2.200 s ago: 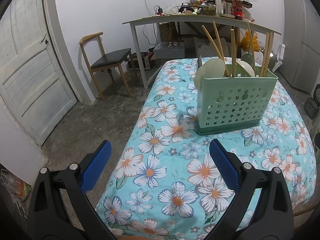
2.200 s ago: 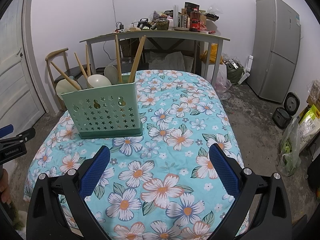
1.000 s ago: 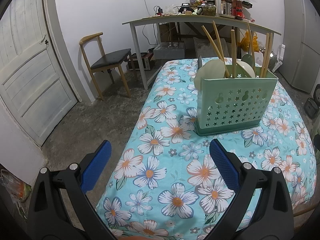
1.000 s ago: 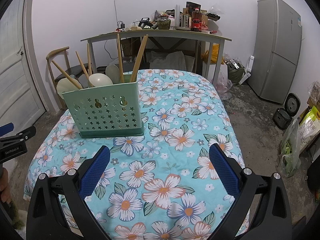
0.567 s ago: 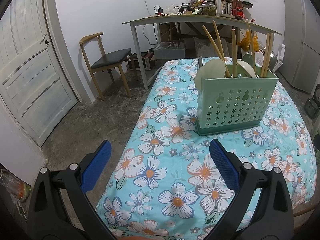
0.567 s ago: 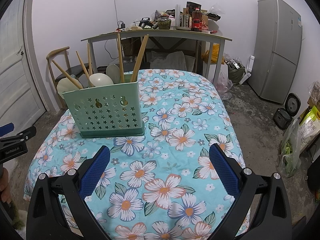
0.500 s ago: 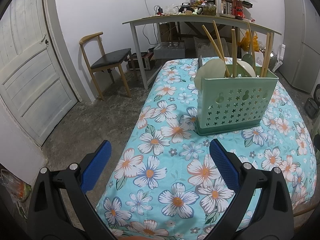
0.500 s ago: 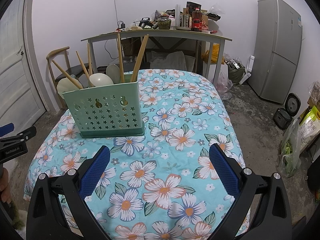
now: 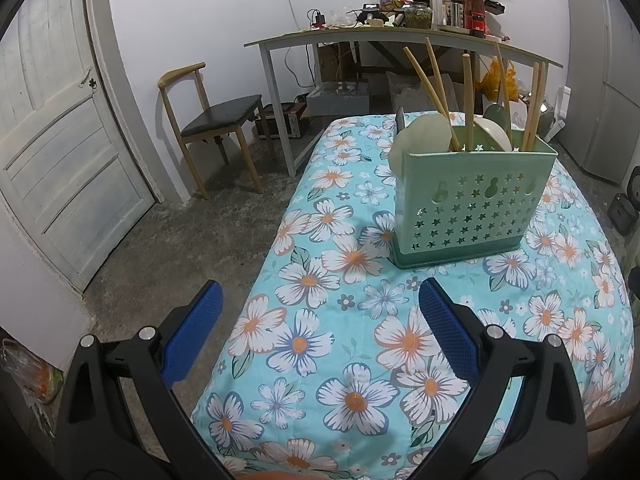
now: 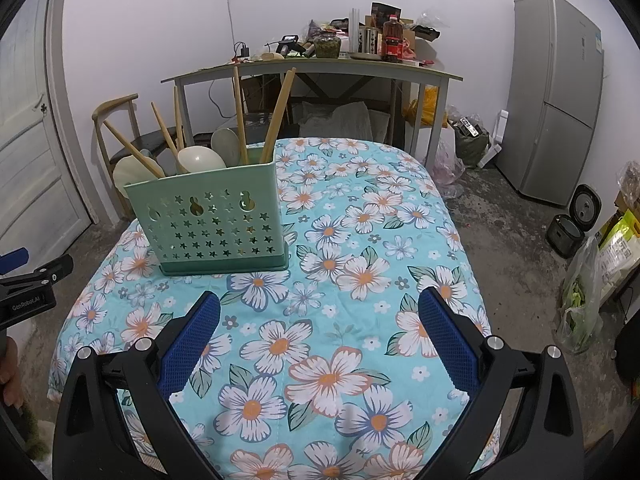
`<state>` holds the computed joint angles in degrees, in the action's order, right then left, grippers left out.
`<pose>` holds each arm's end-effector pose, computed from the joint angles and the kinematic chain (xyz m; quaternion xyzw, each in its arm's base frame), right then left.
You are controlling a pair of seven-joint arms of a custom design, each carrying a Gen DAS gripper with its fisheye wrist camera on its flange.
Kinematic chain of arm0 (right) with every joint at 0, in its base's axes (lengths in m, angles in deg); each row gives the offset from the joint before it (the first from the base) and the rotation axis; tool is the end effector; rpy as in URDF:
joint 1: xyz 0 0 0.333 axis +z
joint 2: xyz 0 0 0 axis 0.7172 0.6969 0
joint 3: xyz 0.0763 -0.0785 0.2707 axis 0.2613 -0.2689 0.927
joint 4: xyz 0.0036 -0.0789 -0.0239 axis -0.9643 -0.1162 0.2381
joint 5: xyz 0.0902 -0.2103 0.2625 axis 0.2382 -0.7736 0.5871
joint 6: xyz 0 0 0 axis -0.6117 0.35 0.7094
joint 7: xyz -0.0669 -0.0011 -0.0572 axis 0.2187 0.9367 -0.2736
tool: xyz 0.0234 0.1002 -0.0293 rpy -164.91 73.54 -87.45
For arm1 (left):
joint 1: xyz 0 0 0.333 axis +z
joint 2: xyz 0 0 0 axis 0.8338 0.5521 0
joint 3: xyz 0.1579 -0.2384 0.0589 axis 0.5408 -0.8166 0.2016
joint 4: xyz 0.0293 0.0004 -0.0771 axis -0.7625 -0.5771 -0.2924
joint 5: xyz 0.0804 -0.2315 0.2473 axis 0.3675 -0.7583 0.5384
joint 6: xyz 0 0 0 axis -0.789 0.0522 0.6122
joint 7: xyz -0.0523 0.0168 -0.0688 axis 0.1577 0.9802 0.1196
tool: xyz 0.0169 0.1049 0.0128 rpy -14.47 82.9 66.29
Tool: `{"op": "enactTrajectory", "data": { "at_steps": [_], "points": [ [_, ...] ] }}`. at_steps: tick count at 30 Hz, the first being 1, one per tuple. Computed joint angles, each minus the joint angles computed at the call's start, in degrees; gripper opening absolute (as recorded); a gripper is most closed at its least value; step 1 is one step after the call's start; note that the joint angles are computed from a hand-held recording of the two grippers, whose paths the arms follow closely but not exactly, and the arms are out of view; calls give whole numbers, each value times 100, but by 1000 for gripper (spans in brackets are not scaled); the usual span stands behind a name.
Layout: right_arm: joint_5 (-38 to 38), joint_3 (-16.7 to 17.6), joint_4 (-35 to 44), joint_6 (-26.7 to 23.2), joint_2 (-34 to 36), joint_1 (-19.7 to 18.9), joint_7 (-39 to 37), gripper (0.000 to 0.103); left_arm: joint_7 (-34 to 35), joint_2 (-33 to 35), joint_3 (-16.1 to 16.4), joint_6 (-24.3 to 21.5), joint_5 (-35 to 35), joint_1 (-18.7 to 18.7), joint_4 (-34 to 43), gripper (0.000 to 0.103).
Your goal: Organize utensils
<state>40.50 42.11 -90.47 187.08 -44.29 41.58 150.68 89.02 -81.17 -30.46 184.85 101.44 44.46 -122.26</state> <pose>0.4526 -0.0065 0.6328 -0.5973 0.6818 -0.3033 0.2937 0.4999 -0.2268 0.6344 -0.6456 0.6502 -0.2293 0.3285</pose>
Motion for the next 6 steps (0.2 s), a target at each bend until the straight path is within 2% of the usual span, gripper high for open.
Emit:
{"op": "enactTrajectory", "data": {
  "at_steps": [6],
  "points": [
    [0, -10, 4, -5, 1, 5, -11, 97, 8, 16, 11, -2, -22, 7, 4, 95]
  ]
}}
